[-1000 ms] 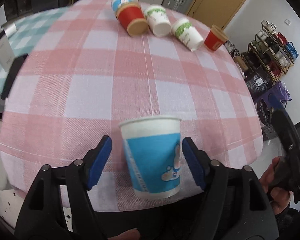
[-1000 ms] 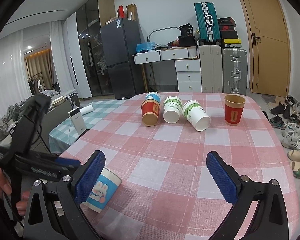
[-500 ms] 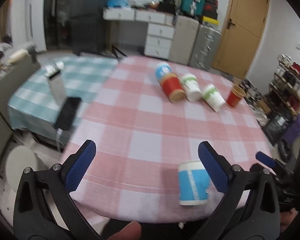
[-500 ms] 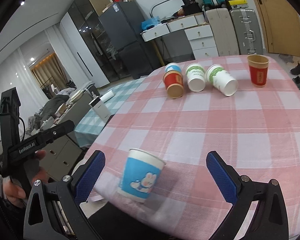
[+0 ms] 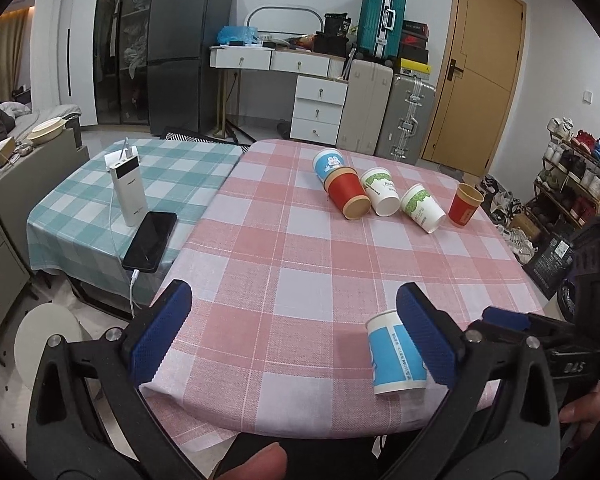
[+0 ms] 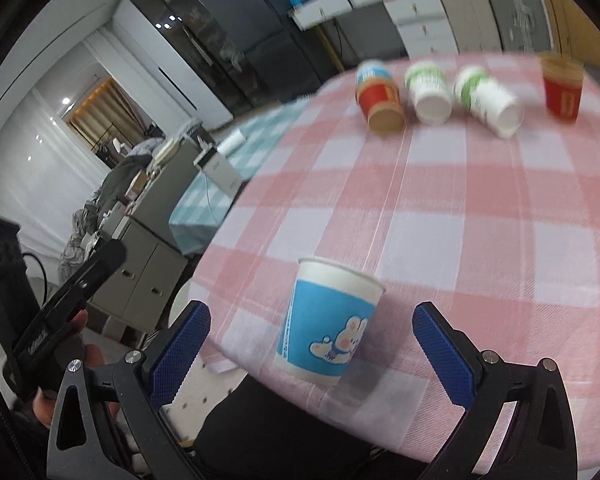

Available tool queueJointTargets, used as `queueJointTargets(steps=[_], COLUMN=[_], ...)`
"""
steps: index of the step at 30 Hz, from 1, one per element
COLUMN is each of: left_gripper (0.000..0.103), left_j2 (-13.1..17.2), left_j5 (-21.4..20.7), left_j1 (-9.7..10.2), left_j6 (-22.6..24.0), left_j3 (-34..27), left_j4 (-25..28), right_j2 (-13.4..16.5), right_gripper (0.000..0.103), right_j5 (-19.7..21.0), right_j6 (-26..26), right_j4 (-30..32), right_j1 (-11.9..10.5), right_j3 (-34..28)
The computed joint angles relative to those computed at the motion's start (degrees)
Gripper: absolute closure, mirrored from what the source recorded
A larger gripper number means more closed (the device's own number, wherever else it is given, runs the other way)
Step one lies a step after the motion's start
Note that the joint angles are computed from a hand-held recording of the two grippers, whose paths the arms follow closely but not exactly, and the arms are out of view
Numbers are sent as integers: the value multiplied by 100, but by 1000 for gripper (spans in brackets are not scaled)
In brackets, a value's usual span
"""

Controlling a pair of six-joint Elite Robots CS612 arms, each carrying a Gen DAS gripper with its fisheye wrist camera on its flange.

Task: Flip cup upright
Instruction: 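Lift the blue rabbit cup with the right gripper and rotate it rim-up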

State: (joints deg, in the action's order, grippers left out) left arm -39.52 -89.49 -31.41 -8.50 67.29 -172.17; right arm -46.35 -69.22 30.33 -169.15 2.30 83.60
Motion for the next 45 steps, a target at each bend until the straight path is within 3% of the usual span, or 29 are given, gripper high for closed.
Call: queueJointTargets(steps=[4,6,15,17,18,19,20,23,26,30,36,45], left_gripper=[1,1,1,1,1,1,1,1,1,1,1,1], left_j2=[-7,6,116,140,154,169,184,223,260,310,415,717], left_j5=[115,54,-287,-301,-323,-356,-403,-537,-719,-803,-799,-852], left_j1=[19,47,150,156,159,164,171,194,216,196,103,-71], left_j6=[113,72,55,67,77,90,103,88,8,47,262,482], left_j3=[75,57,-45,-72,-92,-114,-144,-194,-249,-373,-604,-1234], left_j4=[-145,-84,29,79,116,155,212,244,285,478,602,929], right_j2=[211,330,743,824,859,895,922,908,842,650,352,-104], right_gripper=[0,0,2,13,28,35,36,40,42,42,42,42], right_j5=[944,1295,969,1029,1129,1258,1405,1649,2057,1977,1390,191], right_j6=[371,250,-662,-680,-586,-500,-403,-136,435,751,1178,710], right_j4=[1007,1553,3428,3683,3740,3777,3782,3375,2540,1728,553,-96], right_j1=[-177,-229,-127,-131,-149,-173,-195,-248,-356,-430,-507,-580], right_j3=[-409,-674,-1754,-1900,-1932,-1955,-1955,-1795,-1436,-962,-285,351])
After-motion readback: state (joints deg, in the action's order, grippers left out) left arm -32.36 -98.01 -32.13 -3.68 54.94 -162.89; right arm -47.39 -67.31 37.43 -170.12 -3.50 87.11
